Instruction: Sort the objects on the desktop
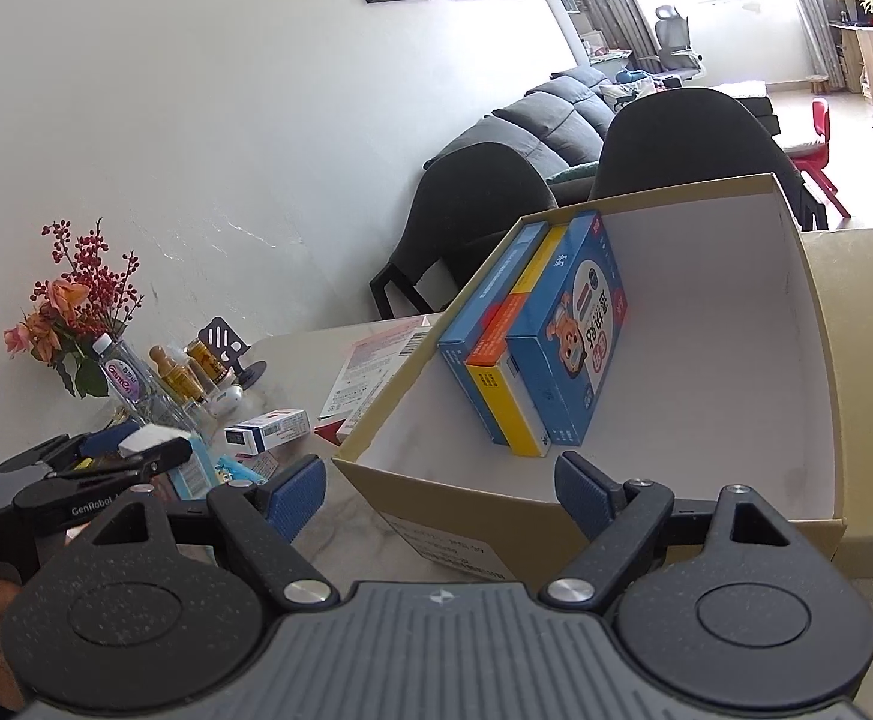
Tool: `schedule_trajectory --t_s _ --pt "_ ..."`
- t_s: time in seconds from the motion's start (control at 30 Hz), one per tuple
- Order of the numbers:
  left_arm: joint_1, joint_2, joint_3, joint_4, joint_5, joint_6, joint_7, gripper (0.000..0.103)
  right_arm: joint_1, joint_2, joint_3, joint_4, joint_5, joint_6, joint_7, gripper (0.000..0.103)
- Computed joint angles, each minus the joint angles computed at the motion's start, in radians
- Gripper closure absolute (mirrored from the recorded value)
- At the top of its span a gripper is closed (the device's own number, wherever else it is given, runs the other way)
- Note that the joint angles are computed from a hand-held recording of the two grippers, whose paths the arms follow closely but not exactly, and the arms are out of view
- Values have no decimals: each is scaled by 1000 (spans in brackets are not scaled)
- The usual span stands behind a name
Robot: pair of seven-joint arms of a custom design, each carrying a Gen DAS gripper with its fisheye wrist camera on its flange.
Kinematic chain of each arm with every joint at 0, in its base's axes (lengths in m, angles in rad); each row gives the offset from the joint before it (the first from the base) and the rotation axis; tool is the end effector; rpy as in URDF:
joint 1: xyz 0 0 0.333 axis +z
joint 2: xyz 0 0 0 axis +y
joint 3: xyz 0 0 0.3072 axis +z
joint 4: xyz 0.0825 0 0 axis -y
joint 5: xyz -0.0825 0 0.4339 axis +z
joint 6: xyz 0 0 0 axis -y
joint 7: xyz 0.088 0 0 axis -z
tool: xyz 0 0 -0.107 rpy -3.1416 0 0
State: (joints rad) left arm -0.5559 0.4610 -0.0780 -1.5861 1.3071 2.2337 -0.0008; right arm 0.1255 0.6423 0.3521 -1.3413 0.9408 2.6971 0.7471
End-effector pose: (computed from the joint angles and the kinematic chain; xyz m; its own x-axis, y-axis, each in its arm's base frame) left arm 0.6262 -0.4147 0.3767 0.2758 -0.9409 -0.1965 -0.5277 0.0227 -0.8491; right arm 0.7596 0.2832 0.4121 0.5582 -0.6953 -0.4527 -0.6640 -0.0472 -0.7462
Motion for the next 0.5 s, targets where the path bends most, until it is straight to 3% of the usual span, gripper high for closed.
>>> schedule_trajectory --t_s 0.37,0.5 --pt "-25 -19 -19 -34 60 6 -48 30 -3 -34 12 -40 39 -16 -47 17" --pt "-9 -31 -26 -53 55 78 -112 35 4 -48 10 -58 57 -17 -81 17"
